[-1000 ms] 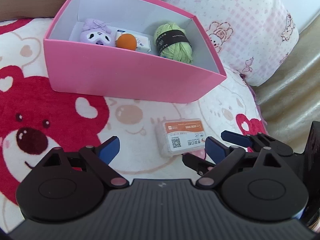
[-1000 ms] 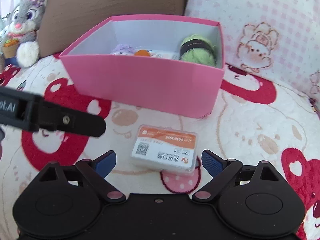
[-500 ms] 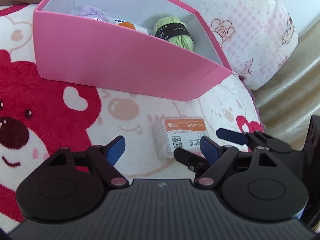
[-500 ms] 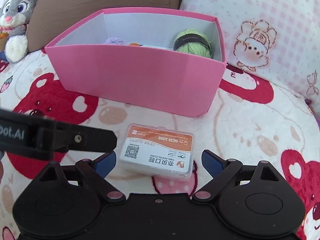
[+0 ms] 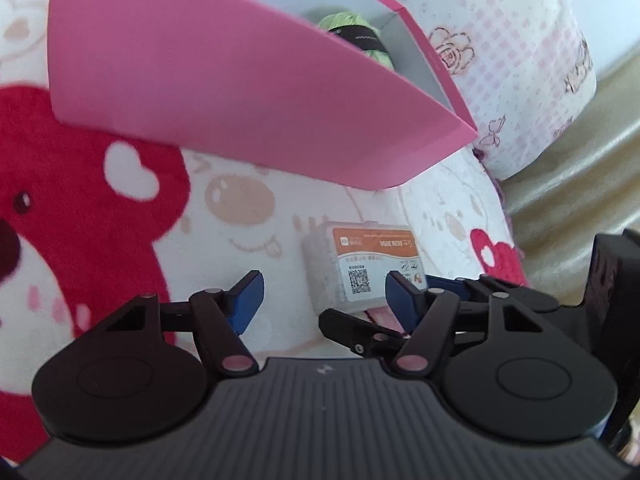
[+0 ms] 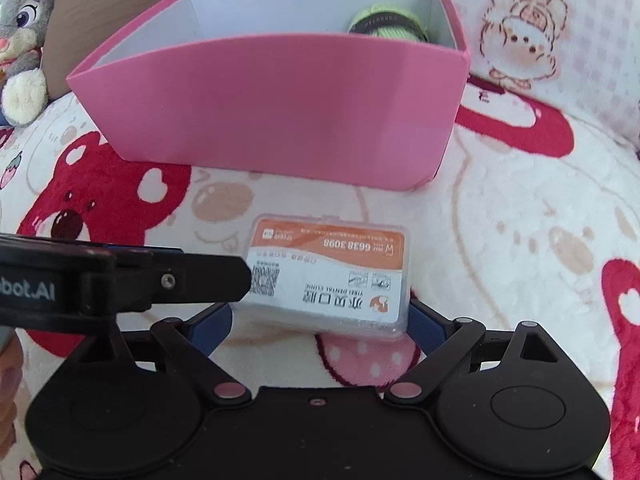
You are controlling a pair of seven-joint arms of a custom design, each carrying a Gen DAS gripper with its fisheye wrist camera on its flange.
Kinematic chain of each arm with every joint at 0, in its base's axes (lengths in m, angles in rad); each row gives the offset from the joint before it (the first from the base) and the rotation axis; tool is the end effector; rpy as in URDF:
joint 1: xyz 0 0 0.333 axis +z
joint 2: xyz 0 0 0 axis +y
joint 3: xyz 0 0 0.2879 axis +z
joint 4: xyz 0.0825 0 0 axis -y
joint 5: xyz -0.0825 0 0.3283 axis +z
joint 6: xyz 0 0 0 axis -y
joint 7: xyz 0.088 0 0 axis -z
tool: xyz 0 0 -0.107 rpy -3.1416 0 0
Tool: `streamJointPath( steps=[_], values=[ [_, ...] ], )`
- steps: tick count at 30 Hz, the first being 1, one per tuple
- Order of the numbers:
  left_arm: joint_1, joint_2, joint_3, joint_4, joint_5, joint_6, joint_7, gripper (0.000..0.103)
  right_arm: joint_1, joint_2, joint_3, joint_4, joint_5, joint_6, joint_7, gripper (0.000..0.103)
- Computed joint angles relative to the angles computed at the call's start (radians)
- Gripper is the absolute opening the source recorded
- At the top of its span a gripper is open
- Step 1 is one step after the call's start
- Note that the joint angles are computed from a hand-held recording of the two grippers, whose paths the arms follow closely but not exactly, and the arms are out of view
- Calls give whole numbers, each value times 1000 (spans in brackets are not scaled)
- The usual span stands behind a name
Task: Organize objects
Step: 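Move the left gripper down onto the clear card box, then close the left gripper on the edge of the card box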
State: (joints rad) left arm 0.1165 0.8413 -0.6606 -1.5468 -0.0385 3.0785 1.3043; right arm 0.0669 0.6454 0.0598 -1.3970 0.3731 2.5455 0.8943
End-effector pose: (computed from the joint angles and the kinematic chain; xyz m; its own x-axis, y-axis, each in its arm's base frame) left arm 0.6514 -0.2420 0.3339 -0.0721 -0.7726 0.6308 -0.8227 -0.3115 -0.4756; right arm 0.6934 0.0733 0.3860 0.5052 -0.8629 -0.0157 -0.7236 -0.4137 -0.5525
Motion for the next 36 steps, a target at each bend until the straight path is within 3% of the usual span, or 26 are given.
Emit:
streamJointPath(
  steps=[1,5,7,9,13,15,21,23,28,34,36],
  values=[
    [16,16,-25,1,-4,6,10,60,-1,4,1,6,2,-4,2,95],
    [24,30,-37,-6,10,45,2,50,-4,10,5,12,10,-4,6,95],
    [58,58,-87,7,15,18,8,39,-13,5,13,5,25,-6,-2,95],
    [67,68,-103,15,10,-5,16,35,-26,3,26,10,46,-33,-15,96],
    [15,21,-26,8,12,-16,-9,34,-29,-12,36,-7,63,-47,-69,96],
    [25,4,-30,15,-18,-90,-17,33,-34,-12,41,-3,75,-69,-90,96],
    [45,-94,-12,-51,-102,-215,13,33,-47,-22,50,13,104,-187,-157,96],
    [61,-114,-20,-76,-140,-231,35,34,-40,-36,47,-9,106,-190,-193,96],
    [-9,-183,66,-109,-148,-187,70,39,-39,-32,40,8,136,-224,-193,95],
    [-54,-185,131,-90,-211,-201,58,41,-29,-15,28,28,136,-216,-164,95],
    [-40,-177,116,-95,-242,-179,71,41,-28,-13,28,29,133,-213,-162,95]
  ],
)
